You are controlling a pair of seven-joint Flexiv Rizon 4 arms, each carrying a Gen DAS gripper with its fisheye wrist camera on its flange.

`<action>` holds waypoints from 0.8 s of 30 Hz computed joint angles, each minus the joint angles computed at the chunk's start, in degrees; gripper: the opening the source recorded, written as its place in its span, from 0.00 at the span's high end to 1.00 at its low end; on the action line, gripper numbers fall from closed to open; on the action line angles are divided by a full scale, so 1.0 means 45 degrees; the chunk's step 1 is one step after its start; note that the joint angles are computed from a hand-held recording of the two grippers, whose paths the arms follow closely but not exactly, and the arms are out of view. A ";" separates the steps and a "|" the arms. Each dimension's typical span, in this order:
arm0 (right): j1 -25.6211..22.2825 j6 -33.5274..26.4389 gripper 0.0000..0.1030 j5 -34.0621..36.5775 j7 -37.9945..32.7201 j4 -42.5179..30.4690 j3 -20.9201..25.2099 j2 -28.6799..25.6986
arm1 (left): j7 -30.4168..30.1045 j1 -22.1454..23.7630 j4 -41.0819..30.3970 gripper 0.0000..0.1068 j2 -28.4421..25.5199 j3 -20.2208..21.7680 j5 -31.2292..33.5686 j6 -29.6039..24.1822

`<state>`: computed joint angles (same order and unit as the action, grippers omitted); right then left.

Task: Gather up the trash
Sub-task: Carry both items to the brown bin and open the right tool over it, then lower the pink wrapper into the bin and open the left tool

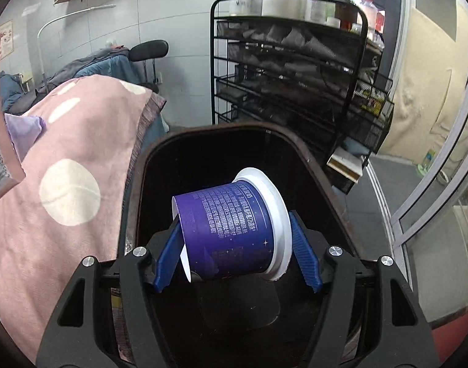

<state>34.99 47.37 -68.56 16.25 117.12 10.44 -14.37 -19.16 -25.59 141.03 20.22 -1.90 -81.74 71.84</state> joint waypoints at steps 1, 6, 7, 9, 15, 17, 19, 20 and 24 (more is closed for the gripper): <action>-0.0035 0.0155 0.35 0.0008 0.0046 0.0008 -0.0009 -0.0055 | -0.0019 0.0007 -0.0016 0.95 -0.0042 -0.0016 0.0096 -0.0024; 0.0113 0.0213 0.22 -0.0018 0.0372 0.0040 -0.0003 -0.0135 | -0.0101 -0.0037 -0.0165 0.95 -0.0330 -0.0061 0.0477 -0.0179; 0.0165 0.0132 0.22 0.0057 0.0473 0.0052 0.0039 -0.0096 | -0.0116 -0.0051 -0.0209 0.95 -0.0392 -0.0051 0.0540 -0.0228; 0.0303 -0.0183 0.21 0.0160 0.0737 0.0110 0.0136 0.0061 | -0.0106 -0.0084 -0.0311 0.95 -0.0509 -0.0066 0.0628 -0.0256; 0.0623 -0.1143 0.17 -0.0148 0.2022 0.0516 0.0594 0.0867 | -0.0302 -0.0135 -0.0767 0.95 -0.0916 -0.0099 0.0950 -0.0622; 0.0740 -0.1506 0.17 -0.0281 0.2351 0.0607 0.0785 0.1093 | -0.0444 -0.0130 -0.0891 0.95 -0.1064 -0.0127 0.1154 -0.0780; 0.0872 -0.1962 0.17 -0.0235 0.2495 0.0636 0.0989 0.1253 | -0.0678 -0.0083 -0.1054 0.95 -0.1282 -0.0156 0.1540 -0.0997; 0.0943 -0.2229 0.17 -0.0173 0.2553 0.0654 0.1085 0.1331 | -0.0791 -0.0069 -0.1140 0.95 -0.1413 -0.0190 0.1712 -0.1051; 0.1239 -0.3201 0.16 0.0110 0.2744 0.0719 0.1437 0.1567 | -0.1221 -0.0032 -0.1417 0.95 -0.1841 -0.0273 0.2270 -0.1231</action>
